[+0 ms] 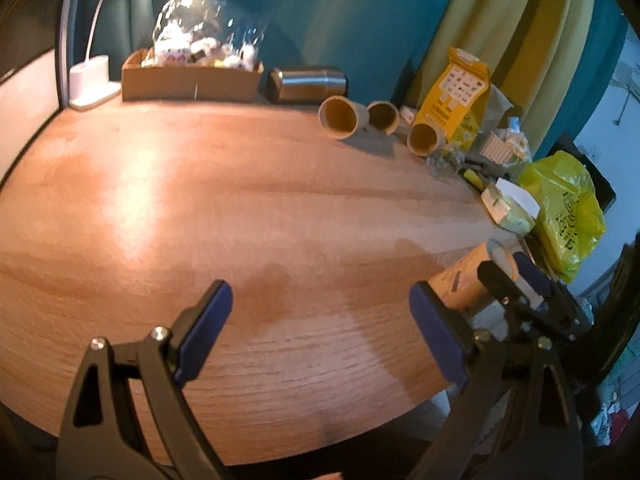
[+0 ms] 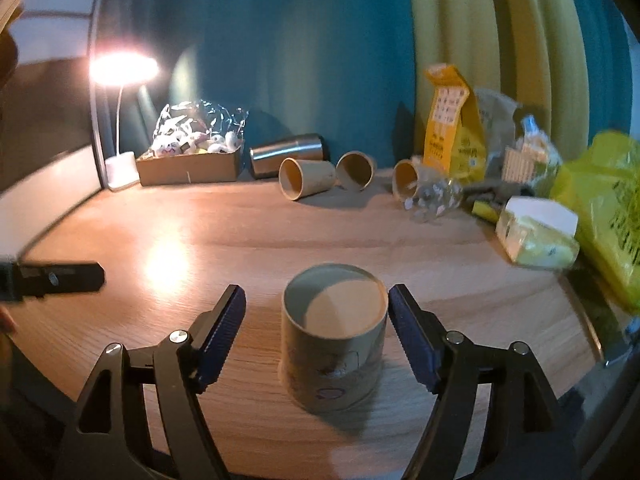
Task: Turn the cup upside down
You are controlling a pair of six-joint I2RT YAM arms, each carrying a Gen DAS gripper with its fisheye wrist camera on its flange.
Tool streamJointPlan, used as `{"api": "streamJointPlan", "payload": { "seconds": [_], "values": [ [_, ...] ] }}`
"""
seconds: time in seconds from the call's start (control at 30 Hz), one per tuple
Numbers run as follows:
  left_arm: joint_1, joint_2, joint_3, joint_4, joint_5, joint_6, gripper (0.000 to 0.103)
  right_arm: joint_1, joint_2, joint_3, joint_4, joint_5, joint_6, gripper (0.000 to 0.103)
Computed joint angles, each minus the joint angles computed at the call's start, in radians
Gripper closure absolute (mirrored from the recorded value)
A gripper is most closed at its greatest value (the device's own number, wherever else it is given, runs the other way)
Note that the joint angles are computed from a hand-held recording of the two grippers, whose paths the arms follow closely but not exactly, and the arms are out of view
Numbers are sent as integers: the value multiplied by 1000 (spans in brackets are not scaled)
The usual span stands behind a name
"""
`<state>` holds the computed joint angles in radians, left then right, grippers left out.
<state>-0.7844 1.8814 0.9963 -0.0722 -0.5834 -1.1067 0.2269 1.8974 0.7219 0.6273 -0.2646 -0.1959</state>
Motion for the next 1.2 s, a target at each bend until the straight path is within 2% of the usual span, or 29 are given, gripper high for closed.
{"api": "streamJointPlan", "payload": {
  "seconds": [0.13,0.4,0.57,0.83,1.2],
  "values": [
    [-29,-25,21,-31,-51,26,12,-7,-97,28,-172,-29,30,26],
    [-80,-37,104,-141,-145,53,11,-14,-245,29,-326,-29,53,26],
    [-109,-48,142,-216,-209,34,11,-24,-288,34,-366,-30,50,26],
    [-134,-62,186,-265,-251,52,10,-37,-318,43,-404,-30,39,26],
    [-133,-48,215,-283,-249,60,10,-39,-297,62,-423,-34,38,26]
  ]
}}
